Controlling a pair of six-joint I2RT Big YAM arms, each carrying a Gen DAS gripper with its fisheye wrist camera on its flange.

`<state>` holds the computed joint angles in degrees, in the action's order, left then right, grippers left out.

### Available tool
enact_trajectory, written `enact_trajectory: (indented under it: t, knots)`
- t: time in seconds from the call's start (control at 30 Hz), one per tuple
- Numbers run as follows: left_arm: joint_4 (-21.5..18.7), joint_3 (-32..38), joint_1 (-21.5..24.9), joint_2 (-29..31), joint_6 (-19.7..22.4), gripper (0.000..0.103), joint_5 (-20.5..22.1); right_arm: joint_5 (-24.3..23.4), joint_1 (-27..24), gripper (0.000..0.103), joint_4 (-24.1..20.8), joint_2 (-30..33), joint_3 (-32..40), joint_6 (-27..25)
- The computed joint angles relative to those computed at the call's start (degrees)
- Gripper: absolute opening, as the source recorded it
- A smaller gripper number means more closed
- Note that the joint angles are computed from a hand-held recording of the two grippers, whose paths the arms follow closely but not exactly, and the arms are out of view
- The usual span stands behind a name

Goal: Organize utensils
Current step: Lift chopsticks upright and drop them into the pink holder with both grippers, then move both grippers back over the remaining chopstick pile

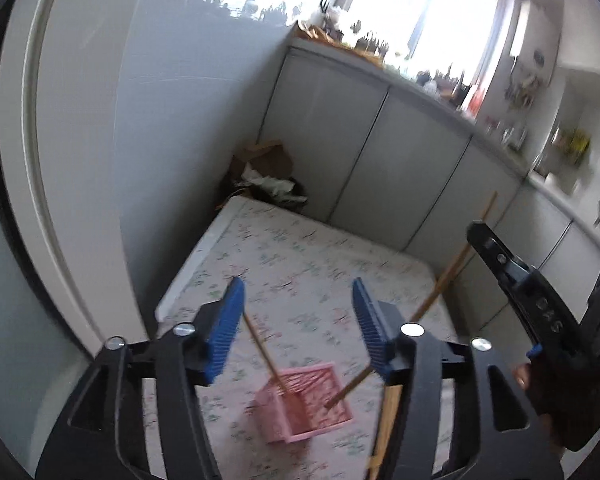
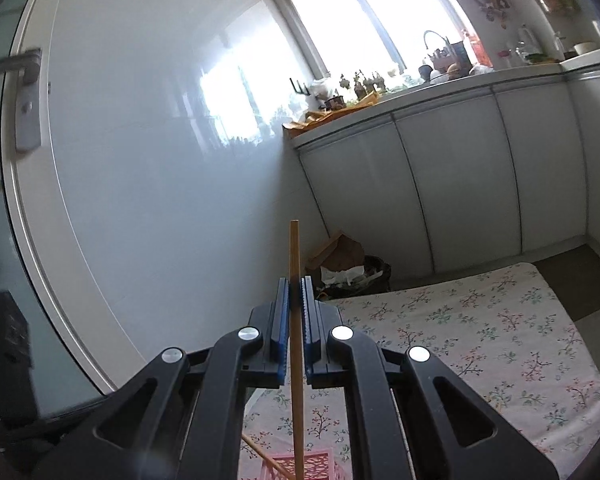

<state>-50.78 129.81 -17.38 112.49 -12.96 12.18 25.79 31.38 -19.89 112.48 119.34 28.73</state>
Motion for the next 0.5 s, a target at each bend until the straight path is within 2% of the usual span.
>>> enact_trajectory:
  t: [0.13,0.2,0.23,0.3,0.4,0.5]
  knots:
    - [-4.88,4.00,0.37,2.32,-0.69,0.062,-1.08,-2.07,0.07,0.006,-4.72,2.85,3.49,-2.12]
    - [-7.01,5.98,0.73,3.55,-1.79,0.063,-1.01,-5.09,-0.23,0.006,-9.33,4.40,6.03,-1.97]
    - [-7.36,6.23,0.90,3.74,-2.23,0.063,-0.73,-5.65,-0.26,0.006,-12.01,5.27,7.57,-1.52]
    - [-8.40,7.28,1.26,4.37,-3.19,0.063,0.45,-7.17,-0.37,0.007,-13.82,6.04,8.79,-1.54]
    - [-8.22,6.94,1.17,4.08,-2.91,0.063,0.59,-11.16,-0.88,0.009,-18.79,7.50,11.93,0.18]
    - [-7.95,6.33,0.82,3.56,-2.28,0.063,0.43,-12.58,-1.17,0.011,-19.80,7.26,11.78,2.69]
